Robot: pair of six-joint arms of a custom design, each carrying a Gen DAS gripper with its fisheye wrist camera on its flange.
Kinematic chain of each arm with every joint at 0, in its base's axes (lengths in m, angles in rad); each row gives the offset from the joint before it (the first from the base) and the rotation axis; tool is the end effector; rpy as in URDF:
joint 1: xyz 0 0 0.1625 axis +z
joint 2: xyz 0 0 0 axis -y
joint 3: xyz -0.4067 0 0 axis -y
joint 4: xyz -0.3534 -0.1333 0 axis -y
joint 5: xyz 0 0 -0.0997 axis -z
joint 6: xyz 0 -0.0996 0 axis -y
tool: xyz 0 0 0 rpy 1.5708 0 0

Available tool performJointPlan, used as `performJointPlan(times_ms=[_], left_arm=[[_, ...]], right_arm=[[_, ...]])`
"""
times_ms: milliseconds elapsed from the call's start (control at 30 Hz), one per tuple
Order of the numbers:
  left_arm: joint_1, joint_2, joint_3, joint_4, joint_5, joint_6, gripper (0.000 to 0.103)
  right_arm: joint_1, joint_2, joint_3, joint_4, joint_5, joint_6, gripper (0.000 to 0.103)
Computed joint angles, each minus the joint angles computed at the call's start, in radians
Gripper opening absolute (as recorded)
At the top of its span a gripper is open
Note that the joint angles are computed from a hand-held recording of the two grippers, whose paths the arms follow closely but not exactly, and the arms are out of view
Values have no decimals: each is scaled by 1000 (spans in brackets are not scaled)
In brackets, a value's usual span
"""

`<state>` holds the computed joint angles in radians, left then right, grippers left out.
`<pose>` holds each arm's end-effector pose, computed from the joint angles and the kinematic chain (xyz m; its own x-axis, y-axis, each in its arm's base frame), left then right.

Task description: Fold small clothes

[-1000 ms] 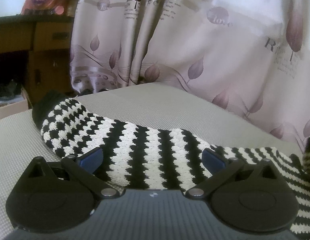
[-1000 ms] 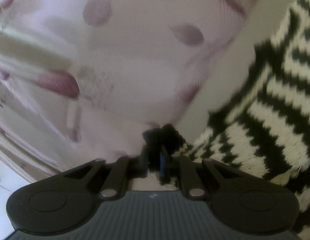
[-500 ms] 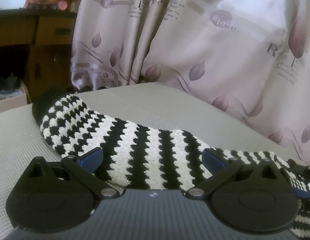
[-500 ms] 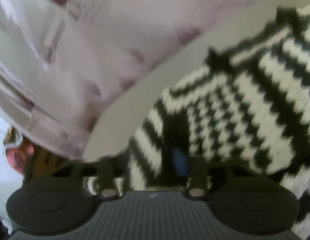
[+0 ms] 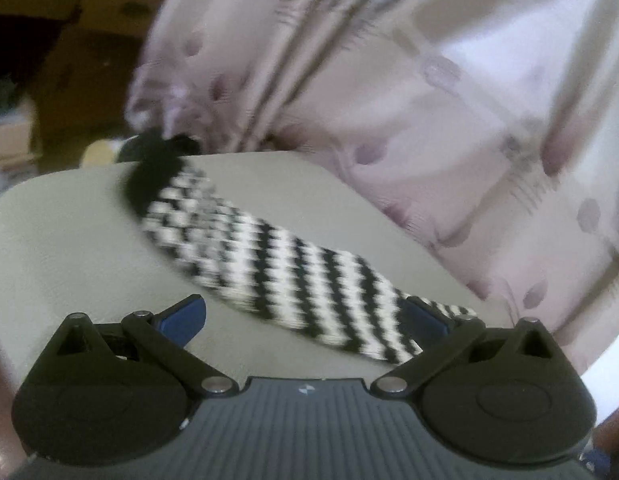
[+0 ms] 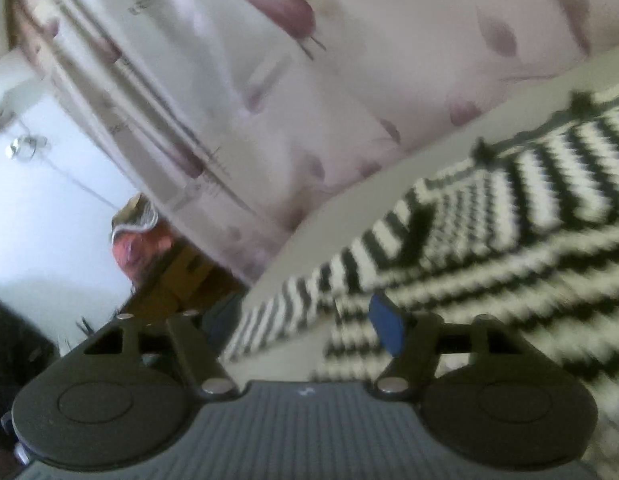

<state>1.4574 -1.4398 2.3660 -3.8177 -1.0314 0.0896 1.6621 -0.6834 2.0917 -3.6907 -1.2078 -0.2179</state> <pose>0.1411 -0.3914 0.3587 -0.9027 -0.3738 -0.2133 0.1092 0.2805 -0.9536 0.2144 -0.4914 0.0652 -0.8734 -0.4717 -0.1214 -0.2641 0.6680 -0.6957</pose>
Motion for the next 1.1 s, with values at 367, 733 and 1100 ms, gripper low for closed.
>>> performJointPlan(times_ms=[367,733,1100], left_arm=[[168,9,-284,189,-10,103,99],[194,6,-397,471,-108,195,15],[-171,8,-281,338,13,220,15]], right_arm=[[-142,-91,334,-338,-2,64,75],[-105,-71,326,-335,-27,51,75],[-138,-46,339,-388,18,69,75]])
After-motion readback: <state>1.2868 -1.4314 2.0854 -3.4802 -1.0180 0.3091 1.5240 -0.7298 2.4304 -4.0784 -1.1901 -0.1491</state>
